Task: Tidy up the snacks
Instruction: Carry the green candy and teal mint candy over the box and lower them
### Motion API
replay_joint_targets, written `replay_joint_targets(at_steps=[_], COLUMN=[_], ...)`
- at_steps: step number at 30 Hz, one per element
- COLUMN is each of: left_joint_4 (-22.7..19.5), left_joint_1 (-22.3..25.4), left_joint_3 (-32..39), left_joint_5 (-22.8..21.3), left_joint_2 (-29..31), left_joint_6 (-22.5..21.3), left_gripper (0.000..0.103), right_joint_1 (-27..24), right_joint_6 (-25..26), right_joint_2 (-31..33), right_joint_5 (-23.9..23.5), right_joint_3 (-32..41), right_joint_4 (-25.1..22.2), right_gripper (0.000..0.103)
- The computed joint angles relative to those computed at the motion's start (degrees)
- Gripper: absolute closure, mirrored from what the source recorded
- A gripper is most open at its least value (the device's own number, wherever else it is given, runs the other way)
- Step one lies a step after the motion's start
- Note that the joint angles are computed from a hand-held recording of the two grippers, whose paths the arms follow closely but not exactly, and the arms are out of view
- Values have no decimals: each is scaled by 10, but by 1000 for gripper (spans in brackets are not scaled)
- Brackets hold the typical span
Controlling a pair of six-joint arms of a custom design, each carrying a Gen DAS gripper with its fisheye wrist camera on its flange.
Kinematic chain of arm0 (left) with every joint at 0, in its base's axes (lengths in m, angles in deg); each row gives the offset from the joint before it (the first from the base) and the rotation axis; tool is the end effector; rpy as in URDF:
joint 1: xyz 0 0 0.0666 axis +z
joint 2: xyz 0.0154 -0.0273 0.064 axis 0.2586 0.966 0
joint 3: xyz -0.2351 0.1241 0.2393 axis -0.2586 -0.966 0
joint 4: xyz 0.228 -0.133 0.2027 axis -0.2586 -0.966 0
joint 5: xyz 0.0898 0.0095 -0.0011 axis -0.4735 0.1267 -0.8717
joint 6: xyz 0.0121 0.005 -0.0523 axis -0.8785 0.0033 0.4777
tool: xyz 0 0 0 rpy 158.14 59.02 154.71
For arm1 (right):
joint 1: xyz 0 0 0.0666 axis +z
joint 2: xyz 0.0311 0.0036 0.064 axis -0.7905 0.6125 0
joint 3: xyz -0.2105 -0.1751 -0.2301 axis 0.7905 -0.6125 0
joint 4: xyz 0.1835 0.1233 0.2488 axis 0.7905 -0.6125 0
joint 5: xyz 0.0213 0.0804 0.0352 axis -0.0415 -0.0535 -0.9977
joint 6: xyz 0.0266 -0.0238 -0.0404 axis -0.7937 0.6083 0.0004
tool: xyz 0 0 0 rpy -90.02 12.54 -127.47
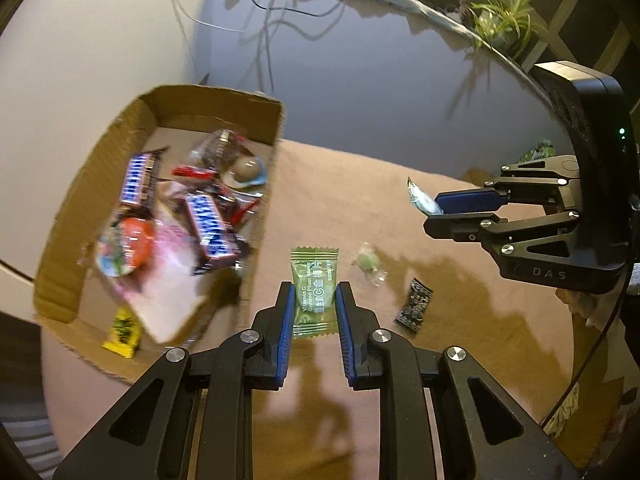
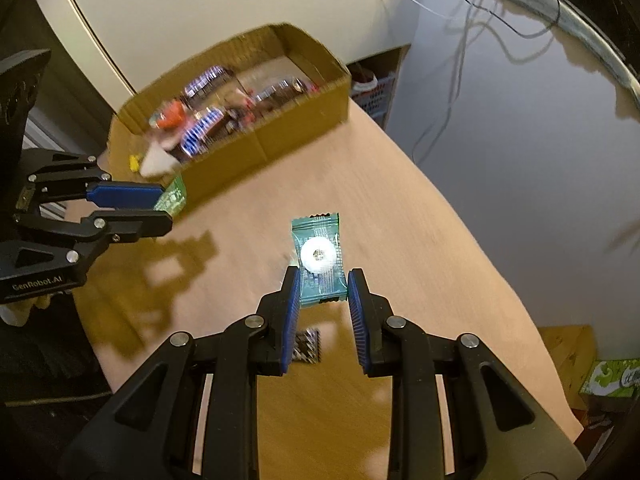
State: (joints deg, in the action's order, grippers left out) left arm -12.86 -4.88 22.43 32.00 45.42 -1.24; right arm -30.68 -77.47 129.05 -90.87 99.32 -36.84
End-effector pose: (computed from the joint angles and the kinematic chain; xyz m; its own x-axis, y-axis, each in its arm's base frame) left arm 0.3430 -0.1368 0.4725 -0.7958 0.4041 -0.4510 0.5460 0.8009 -0.2457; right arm 0.3289 0.1303 0.4918 -0.8998 -0.2824 -0.3325 -0.3132 0.9488 0.0419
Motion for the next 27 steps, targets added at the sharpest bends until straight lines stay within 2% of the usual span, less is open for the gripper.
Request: replay_joint_targets(at_steps=[3,4,15,27], left_joint_4=[-4,4,-4,-4], left_joint_1=[19,21,89,129], left_joint_3=[7,6,29,51], left_joint_5=[1,-1,-10,-19], left_joint_2=[1,6,20,43], left_joint_6=[-5,-2,-24,-35], left_gripper=[84,84,84,84], right_joint_1=[9,18,57,68], right_joint_6=[-4,-7,-21,-25], right_joint_2=[12,30,119,182], right_joint_5=[0,4,-2,-4], right_joint_3=[12,38,138,194], right_joint_4=[4,0,-5,-4], right_gripper=[78,78,78,78])
